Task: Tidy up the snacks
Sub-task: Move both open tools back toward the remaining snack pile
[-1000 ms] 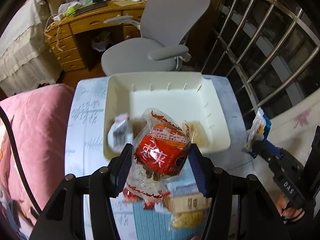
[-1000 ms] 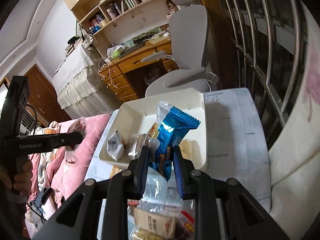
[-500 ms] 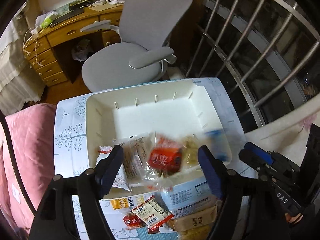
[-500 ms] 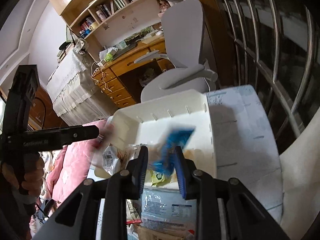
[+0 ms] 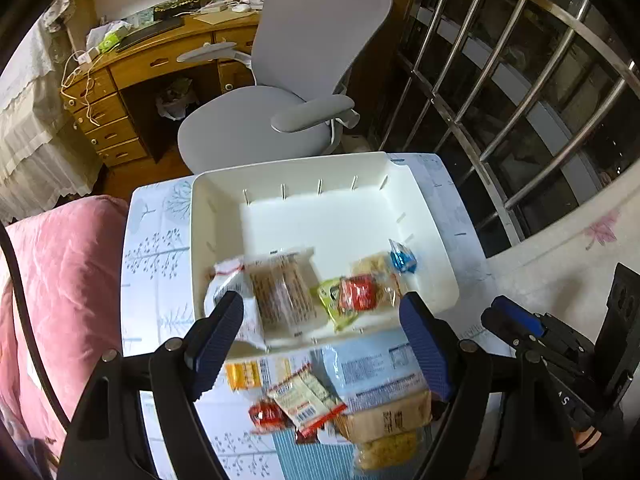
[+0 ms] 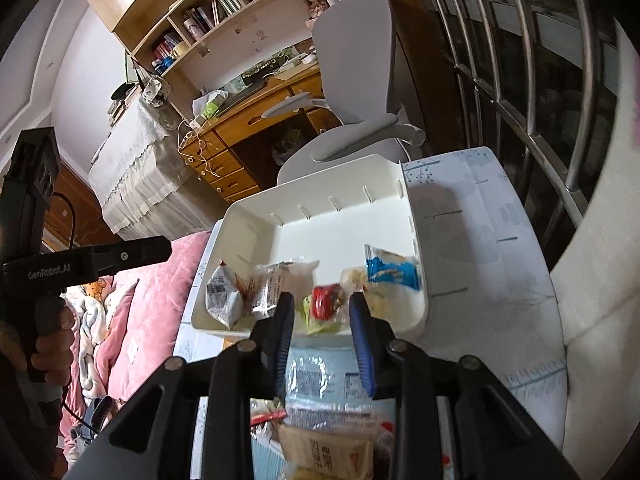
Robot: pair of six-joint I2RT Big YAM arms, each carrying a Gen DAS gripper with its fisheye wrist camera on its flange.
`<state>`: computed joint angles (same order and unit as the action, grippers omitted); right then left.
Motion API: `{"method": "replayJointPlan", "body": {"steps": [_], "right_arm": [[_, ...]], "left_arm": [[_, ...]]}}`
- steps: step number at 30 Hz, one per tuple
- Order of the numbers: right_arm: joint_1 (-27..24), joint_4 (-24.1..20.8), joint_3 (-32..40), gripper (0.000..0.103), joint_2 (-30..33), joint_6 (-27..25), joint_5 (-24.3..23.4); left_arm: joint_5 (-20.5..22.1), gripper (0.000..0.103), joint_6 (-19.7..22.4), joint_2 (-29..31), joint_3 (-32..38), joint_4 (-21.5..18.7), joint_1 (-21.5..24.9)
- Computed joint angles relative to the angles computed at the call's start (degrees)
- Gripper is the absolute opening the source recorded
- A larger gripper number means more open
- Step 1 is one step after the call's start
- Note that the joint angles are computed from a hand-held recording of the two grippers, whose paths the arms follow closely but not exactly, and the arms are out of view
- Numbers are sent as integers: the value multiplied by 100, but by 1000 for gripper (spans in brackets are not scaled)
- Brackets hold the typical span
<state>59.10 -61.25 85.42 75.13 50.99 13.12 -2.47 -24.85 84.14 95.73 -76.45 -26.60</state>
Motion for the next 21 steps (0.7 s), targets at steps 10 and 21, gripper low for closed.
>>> {"method": "replayJointPlan", "body": {"steps": [10,21], "right_arm": [[505,-162,-409,29,-511,511,51],[1134,-332,-945,37,-881,1125,-124]], "left_arm": [[-280,79,-839,-944,-944,-123,-460],[-361,79,-2006,-2018,-2058,-354,-1024]]}}
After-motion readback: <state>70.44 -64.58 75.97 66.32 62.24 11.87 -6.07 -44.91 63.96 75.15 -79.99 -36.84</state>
